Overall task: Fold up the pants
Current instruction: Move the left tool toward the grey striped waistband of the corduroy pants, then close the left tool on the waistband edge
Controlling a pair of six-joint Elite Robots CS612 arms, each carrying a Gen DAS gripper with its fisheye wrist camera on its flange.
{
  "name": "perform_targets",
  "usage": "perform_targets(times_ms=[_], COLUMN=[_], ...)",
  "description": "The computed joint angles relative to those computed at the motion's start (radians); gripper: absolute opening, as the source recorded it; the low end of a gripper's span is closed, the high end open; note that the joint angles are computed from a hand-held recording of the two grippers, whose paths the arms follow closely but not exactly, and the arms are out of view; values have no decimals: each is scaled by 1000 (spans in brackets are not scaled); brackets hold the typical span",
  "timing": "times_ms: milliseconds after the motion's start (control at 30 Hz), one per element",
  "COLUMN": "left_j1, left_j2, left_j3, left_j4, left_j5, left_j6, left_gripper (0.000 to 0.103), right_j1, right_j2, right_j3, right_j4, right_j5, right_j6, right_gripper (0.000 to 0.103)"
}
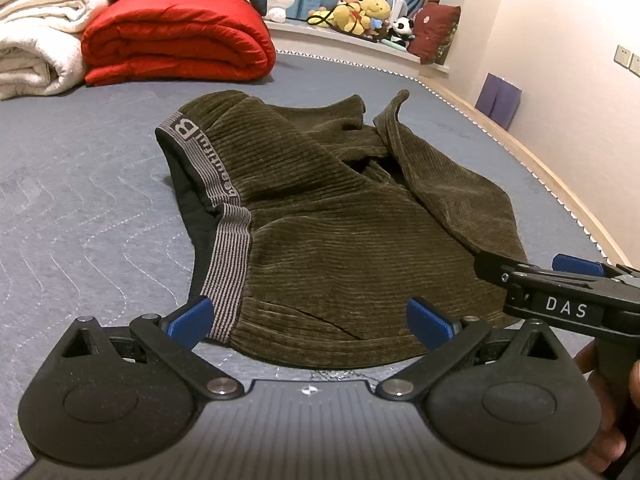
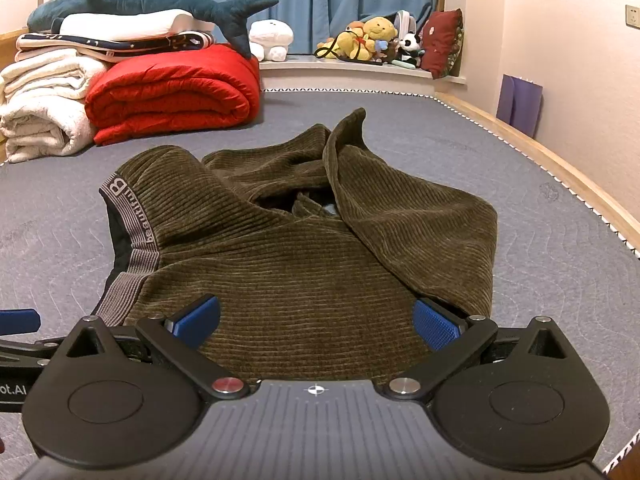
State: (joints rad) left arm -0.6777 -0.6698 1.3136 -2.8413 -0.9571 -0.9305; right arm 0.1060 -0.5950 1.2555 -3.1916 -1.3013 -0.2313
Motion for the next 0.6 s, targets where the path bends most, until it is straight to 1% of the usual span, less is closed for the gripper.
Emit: perform_targets(times_ms=[100, 167, 267, 300, 333, 367, 400, 433, 467, 500, 533, 567, 600], left_j1=[1, 1, 0, 0, 1, 3, 6, 9, 12, 21, 29, 41, 51], left_j2=[0, -1, -2, -2, -3, -5, -6, -9, -12, -19, -25, -34, -41], left_j3=[1, 4, 7, 8, 11, 14, 17, 21, 24, 33, 39, 44, 44], left_j4=[-7, -21, -41, -45, -55, -68, -83, -103, -115, -140, -157, -166, -164], left_j5=[-9, -16, -21, -21, -27, -38, -53, -72, -86, -119, -148, -186, -210], left_j6=[7, 15, 34, 40, 46, 54, 65, 78, 81, 79, 73, 67, 67], left_gripper=[102, 100, 90, 82, 70, 63, 46, 25, 17, 12, 11, 10, 10], right_j1=[0, 0, 1, 2, 1, 2, 1, 2, 2, 2, 2, 1, 0], right_j2=[0, 1, 2, 2, 2, 2, 3, 2, 3, 4, 4, 5, 6], right_j3=[0, 0, 0, 0, -1, 0, 1, 1, 1, 0, -1, -3, -5], right_j4=[-2, -2, -7, -10, -12, -16, -20, -25, -34, -39, -42, -43, -43], right_j5=[-1, -2, -5, -7, -6, -7, -7, -9, -8, -6, -4, 2, 10], right_j6=[-3, -5, -5, -5, -4, -4, -2, 0, 6, 12, 19, 28, 38], right_gripper=[102, 102, 101, 100, 99, 97, 95, 92, 90, 82, 74, 69, 59])
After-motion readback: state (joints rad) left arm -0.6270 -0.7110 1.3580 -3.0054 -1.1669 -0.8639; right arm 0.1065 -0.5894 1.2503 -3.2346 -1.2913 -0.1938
